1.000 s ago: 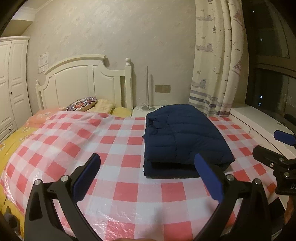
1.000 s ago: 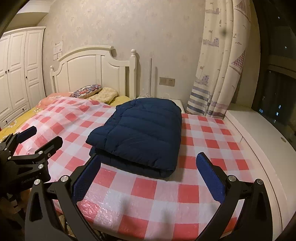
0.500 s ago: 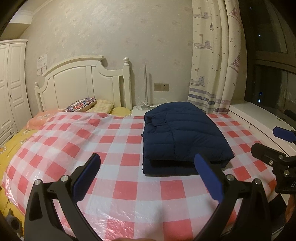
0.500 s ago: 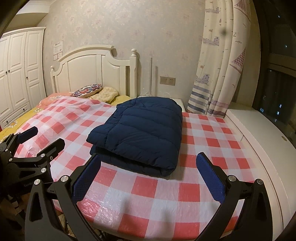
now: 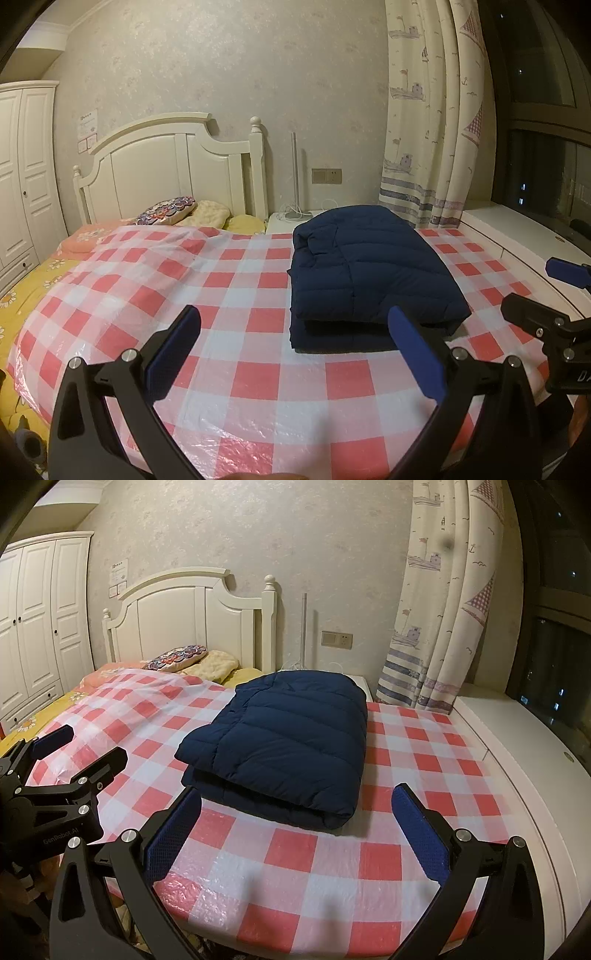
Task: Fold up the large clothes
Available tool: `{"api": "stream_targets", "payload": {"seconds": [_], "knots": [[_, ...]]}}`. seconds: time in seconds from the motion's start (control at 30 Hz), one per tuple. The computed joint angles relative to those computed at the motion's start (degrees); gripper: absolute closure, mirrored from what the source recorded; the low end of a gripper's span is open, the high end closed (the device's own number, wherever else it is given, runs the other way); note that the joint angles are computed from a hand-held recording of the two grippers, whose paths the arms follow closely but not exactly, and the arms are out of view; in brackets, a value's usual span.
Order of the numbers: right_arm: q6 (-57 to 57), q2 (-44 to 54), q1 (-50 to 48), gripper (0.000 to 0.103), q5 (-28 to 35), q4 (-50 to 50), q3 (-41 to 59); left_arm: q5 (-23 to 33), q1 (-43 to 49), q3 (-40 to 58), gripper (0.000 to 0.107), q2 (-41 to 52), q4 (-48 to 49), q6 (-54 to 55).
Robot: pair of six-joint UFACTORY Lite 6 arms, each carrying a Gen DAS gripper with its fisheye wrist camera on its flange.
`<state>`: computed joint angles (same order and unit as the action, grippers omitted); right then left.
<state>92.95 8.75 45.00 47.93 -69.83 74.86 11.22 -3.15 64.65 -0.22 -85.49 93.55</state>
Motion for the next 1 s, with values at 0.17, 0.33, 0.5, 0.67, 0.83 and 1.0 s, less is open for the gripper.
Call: {"api": "stream_targets", "payload": {"seconds": [0.17,0.33,0.5,0.67,0.83,1.0], "knots": [[-0.1,-0.1,-0.2,0.004,-0.4,0.0,-0.2,-0.1,0.0,-0.1,0.006,-0.2,-0.8,0.9],[-0.1,-0.1,-0.2,0.004,-0.4,0.0,-0.2,-0.1,0.2,-0.3,0.006,-0.2,-2.9,3.2],[-0.2,-0.3,-0.2,0.004,-0.4,-0.1,-0.4,0.0,0.3,-0.2,0.006,-0.2,-2.8,3.2],[0.6,-0.4,0.0,0.004,-0.3,-0.7,-0.8,0.4,0.8,-0.5,0.006,-1.0,-4.9,5.6],[1.1,-0.4,0.4,0.004,0.0,-1.1,-1.1,0.7,1.2,-0.8,0.006,-1.7,-6.4,7.2],[1.0,-0.4,0.8,0.004,0.4,-0.9,-0.9,1.0,1.5,-0.6,0.006,-1.4,-7.0,7.9]]}}
